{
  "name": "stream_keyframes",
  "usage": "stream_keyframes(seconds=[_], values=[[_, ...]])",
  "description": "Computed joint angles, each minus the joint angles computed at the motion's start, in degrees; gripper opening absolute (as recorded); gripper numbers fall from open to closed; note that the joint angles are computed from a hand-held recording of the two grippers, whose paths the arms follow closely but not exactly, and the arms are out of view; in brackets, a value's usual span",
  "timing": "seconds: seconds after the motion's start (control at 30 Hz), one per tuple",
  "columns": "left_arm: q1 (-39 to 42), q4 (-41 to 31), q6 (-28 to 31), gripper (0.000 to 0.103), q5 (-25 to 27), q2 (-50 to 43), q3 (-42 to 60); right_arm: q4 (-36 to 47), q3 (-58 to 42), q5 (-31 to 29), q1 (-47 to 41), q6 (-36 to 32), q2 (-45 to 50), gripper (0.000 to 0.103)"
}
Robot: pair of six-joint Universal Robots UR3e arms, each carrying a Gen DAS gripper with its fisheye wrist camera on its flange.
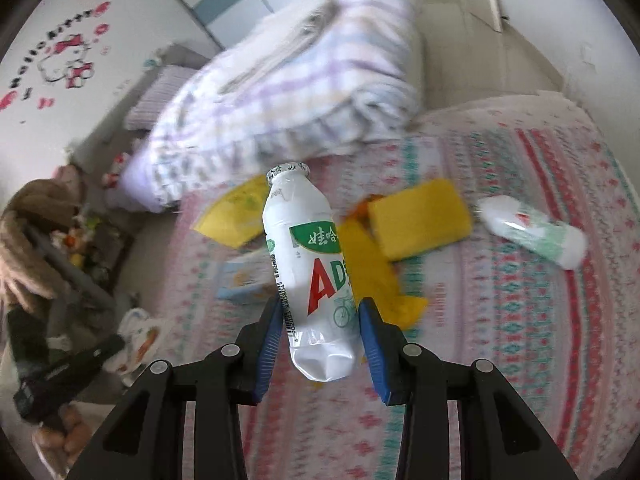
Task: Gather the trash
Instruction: 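Carry the snack bag and bottle over the white bin and open both tools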
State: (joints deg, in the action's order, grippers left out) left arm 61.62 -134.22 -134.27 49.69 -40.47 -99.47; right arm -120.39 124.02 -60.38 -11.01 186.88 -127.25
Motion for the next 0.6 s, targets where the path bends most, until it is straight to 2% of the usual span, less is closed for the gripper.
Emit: stream_keyframes(seconds=[0.03,0.2,0.3,0.4,0.5,0.6], values=[[1.2,-0.4,0.8,0.009,-0.1,-0.2,0.2,-2.7,-0.3,-0.2,2.7,1.8,1.6,0.04],[17.1,-11.7,13.0,0.009,0.6,-2.9,5.0,-16.2,-2.6,-2.8,17.1,11.0,13.5,0.04],[27.0,-12.0,14.5,0.009,1.3,-5.0,5.0,-22.8,-5.8,-4.3,25.3,14.8,22.4,0.04],[34.8,-6.9,11.0,0.009,2.0,-8.3,2.6,-28.2,-8.7,-4.5,31.3,17.6,30.0,0.04],[41.2,2.7,2.8,0.009,3.0,-13.9,-2.0,-31.6,-14.7,-4.9,37.2,20.4,39.6,0.04],[44.1,11.9,-5.6,0.009,4.8,-18.3,-6.4,-32.5,-22.5,-5.5,41.5,22.5,48.1,0.04]])
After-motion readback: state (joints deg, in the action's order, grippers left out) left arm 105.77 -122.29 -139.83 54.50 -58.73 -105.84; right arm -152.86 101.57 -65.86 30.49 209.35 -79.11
